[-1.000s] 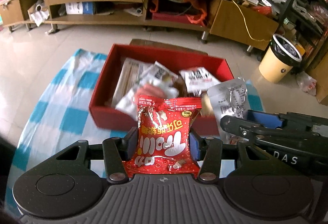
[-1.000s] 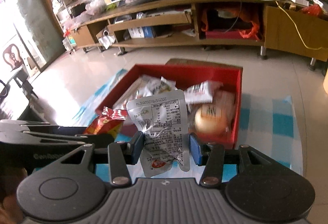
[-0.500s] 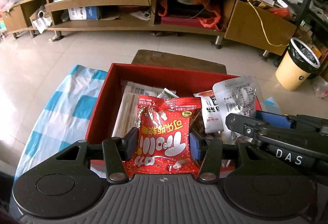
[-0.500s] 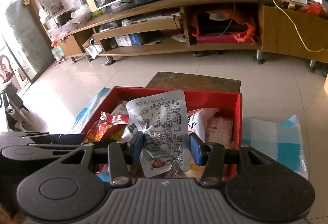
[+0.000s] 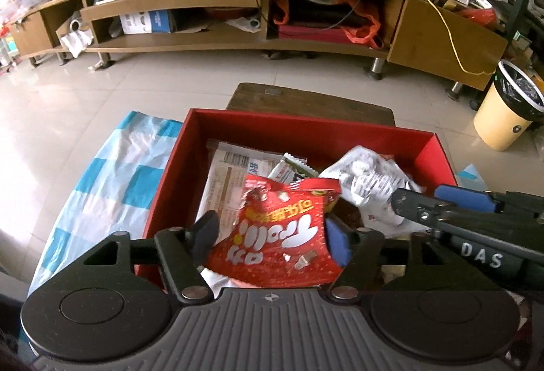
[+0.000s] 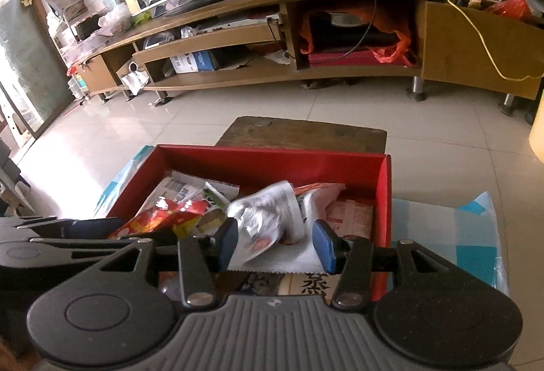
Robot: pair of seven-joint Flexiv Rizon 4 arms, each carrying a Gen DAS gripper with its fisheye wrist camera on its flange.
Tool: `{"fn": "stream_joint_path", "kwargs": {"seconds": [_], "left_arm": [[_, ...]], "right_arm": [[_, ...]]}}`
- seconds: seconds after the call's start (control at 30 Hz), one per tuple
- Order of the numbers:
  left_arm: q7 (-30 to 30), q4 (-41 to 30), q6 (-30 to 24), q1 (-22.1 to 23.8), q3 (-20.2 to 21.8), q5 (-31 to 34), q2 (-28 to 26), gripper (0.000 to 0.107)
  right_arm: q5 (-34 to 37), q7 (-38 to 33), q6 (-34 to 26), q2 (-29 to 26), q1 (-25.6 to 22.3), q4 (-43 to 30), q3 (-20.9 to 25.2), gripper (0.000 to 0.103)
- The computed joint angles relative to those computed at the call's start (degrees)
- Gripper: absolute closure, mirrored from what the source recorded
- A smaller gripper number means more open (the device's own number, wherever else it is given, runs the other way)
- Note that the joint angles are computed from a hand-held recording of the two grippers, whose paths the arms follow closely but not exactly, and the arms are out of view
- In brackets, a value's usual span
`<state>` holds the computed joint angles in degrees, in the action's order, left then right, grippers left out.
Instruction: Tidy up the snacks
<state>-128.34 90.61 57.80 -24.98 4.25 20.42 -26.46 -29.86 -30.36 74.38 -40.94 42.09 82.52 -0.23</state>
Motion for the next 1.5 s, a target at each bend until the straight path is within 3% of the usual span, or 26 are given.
{"fn": "stream_joint_path", "kwargs": {"seconds": [0.47, 0.8, 1.5], "left_arm": [[-5.4, 2.2, -2.4, -1.8, 0.7, 5.8, 4.1, 0.012], [-8.0, 8.6, -2.9, -0.6, -1.9, 7.3, 9.3, 0.011], [-12.2, 19.0, -2.7, 0.9, -6.7, 10.1, 18.2, 0.009]], "right_arm": [[-3.4, 4.3, 1.9, 5.1, 2.0, 6.6, -2.1, 0.054], [-10.6, 13.3, 2.5, 10.8, 4.0, 14.3, -3.7, 0.053], [-23.2, 28.8, 0.1, 18.2, 2.3, 24.8, 2.3, 0.047]]}}
